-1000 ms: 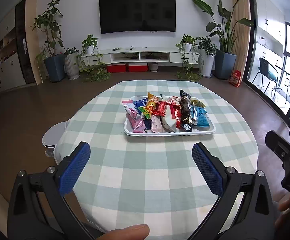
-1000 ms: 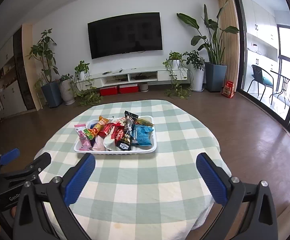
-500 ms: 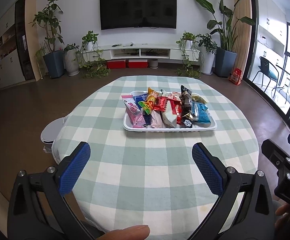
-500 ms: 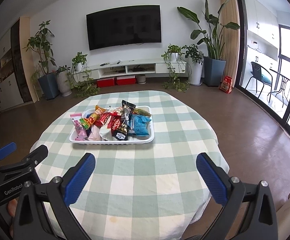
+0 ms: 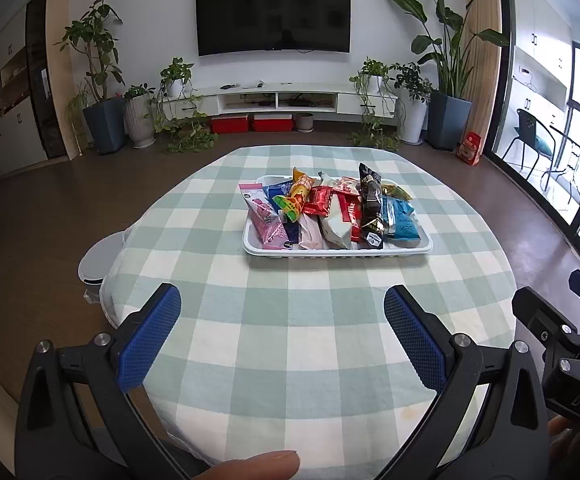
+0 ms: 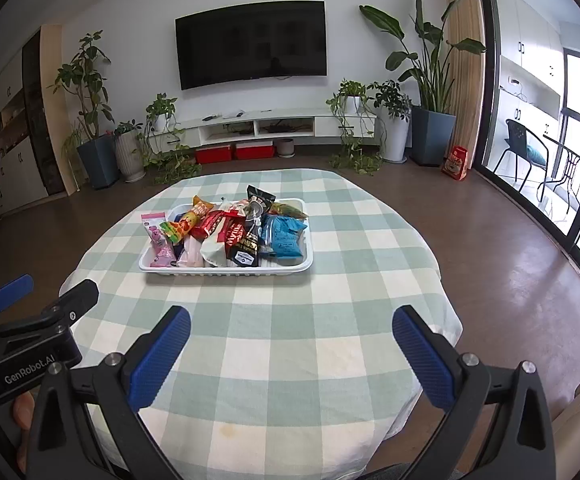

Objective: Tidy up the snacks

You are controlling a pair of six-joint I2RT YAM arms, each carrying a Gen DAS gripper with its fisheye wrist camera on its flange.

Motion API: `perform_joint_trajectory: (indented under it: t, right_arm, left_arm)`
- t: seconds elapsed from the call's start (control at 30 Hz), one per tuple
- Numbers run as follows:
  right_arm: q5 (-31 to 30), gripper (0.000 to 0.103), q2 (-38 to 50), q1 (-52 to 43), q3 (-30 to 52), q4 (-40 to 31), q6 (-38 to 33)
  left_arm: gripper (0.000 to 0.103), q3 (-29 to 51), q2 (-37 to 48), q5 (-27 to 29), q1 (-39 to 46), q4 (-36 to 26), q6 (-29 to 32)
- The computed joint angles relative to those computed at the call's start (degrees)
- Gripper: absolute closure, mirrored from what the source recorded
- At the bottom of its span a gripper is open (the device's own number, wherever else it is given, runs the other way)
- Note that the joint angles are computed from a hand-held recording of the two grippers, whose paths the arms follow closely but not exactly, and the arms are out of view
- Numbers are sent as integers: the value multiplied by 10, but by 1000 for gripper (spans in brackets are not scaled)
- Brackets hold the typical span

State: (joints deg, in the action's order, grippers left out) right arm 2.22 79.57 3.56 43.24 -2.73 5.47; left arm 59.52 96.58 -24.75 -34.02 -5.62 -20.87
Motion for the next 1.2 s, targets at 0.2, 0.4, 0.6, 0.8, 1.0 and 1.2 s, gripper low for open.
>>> perform_joint_trajectory:
  t: [0.2,0.4,0.6,0.8,1.0,1.2]
  right_arm:
    - [-2,0,7,0,-4,4,0]
    - [-2,0,8,1,-3,3,1]
    - [-2,0,9,1,-5,4,1]
    - [-1,0,8,1,-4,2,1]
    - [-2,0,9,1,-3,2,2]
    - [-3,0,8,0,-1,-2,1]
  left_arm:
    - [0,0,2,2,1,1,0]
    - [0,-1,4,2,1,3,-1]
    - [0,-1,4,3,1,4,0]
    - [0,0,4,3,1,2,-1]
    - [0,0,3,3,1,2,-1]
    - [0,0,4,4,1,1,-2]
